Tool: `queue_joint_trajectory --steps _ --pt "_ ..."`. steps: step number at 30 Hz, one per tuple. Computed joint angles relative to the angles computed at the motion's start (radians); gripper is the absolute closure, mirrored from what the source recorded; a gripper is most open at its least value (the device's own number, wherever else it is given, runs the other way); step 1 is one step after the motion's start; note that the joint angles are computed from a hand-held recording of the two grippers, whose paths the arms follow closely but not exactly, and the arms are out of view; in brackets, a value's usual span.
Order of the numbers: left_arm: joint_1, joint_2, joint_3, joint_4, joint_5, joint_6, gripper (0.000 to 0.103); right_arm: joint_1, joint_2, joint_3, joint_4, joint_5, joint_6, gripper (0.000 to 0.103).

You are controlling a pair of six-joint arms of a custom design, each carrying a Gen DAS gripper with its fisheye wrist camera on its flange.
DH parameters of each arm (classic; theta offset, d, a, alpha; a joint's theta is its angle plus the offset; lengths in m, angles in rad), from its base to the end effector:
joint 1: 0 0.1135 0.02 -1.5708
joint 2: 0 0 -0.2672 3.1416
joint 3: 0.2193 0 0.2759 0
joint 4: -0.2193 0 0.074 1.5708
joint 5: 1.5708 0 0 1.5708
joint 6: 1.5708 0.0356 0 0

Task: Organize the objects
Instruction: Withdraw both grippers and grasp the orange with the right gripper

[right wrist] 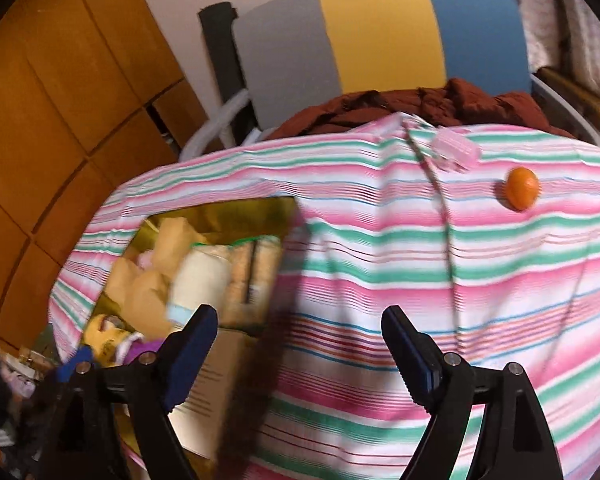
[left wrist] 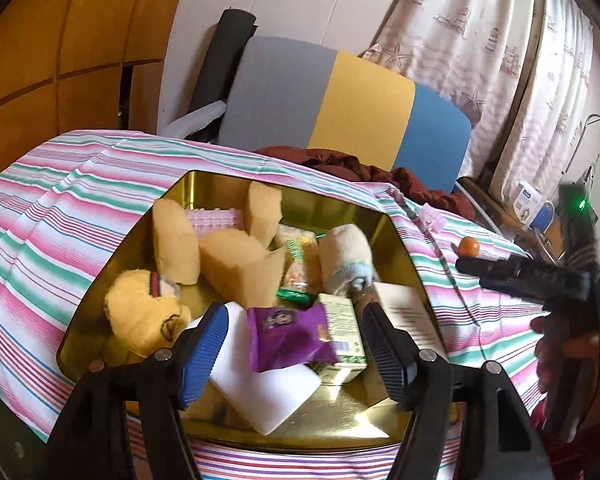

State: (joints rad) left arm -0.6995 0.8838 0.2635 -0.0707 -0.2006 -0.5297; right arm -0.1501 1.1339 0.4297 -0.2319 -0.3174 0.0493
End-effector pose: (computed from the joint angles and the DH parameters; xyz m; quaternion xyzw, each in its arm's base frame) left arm 0.1488 -0.1159 0.1430 0.0339 0.9006 -0.1703 0.3984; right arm 0.2142 -0.0212 0.1402 0.0443 0.9384 0.1344 0.3153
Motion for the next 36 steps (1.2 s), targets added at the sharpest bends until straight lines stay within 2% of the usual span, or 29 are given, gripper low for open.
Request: queue_joint_trajectory --steps 6,8,13,22,27,36 --pt "-0.069 0.088 0.066 0.026 0.015 0.005 0.032 -0.163 0.139 0.029 0.009 -0.045 -0.088 0.018" --pt "-0.101 0.115 0.086 0.029 0.011 0.007 0.031 -0.207 0.183 0.047 0.017 -0.041 -0.128 0.018" --pt "-0.182 0.203 0.147 0.047 0.001 0.003 0.022 -0.297 0.281 0.101 0.035 -0.028 -0.204 0.018" --pt "-0.266 0.361 0.266 0.048 0.005 0.013 0.021 -0.416 0.472 0.254 0.084 0.031 -0.273 0.018" --pt "-0.28 0.421 0.31 0.068 0.058 0.023 0.022 -0.485 0.63 0.423 0.114 0.023 -0.23 0.018" --pt "-0.306 0.562 0.449 0.018 0.052 0.047 0.022 -0.489 0.834 0.595 0.256 -0.019 -0.161 0.018"
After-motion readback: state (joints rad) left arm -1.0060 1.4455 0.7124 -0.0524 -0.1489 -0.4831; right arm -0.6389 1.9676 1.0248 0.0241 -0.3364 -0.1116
